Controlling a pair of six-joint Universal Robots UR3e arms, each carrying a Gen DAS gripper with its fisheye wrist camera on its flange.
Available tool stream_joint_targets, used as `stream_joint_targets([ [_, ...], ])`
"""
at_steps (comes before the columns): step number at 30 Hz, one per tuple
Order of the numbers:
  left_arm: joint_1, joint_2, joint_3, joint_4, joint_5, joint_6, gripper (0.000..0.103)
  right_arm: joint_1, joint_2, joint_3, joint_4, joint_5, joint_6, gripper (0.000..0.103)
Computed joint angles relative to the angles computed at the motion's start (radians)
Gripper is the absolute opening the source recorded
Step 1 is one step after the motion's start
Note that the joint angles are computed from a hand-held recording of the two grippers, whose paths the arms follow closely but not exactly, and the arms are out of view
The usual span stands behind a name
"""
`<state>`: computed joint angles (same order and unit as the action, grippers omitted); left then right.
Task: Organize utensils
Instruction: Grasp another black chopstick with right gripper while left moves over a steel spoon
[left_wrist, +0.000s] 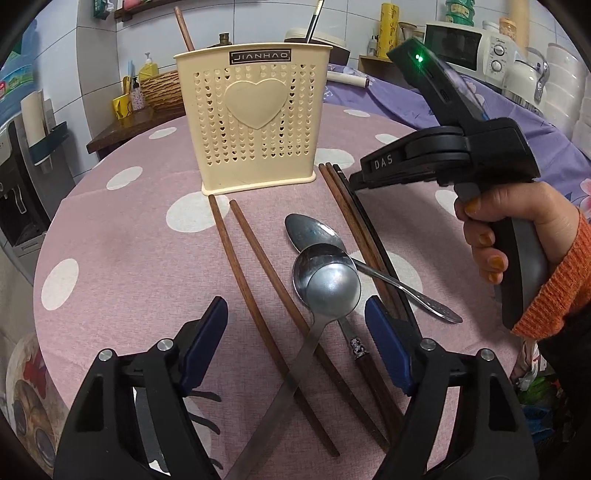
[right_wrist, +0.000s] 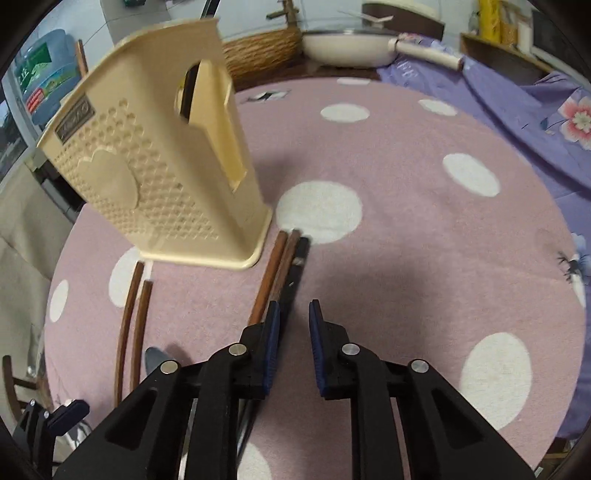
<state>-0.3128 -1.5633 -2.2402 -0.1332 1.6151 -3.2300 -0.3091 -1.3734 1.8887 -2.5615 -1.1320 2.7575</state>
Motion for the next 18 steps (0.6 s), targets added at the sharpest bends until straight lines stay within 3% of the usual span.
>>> stream_joint_targets([
  [10,-0.010,-0.014,0.018,-0.025,0.001,0.019,0.071,0.058,0.095,-0.142,0.034,-0.101,0.054,0.017],
  [12,-0.005,-0.010,0.015,-0.032,-0.004,0.016,0.069,0.082,0.146,-0.188,0.002,-0.144,0.067,0.011],
  [18,-0.009,-0.016,0.017,-0.030,-0.013,0.015,0.069,0.114,0.189,-0.228,-0.012,-0.180,0.082,0.014],
])
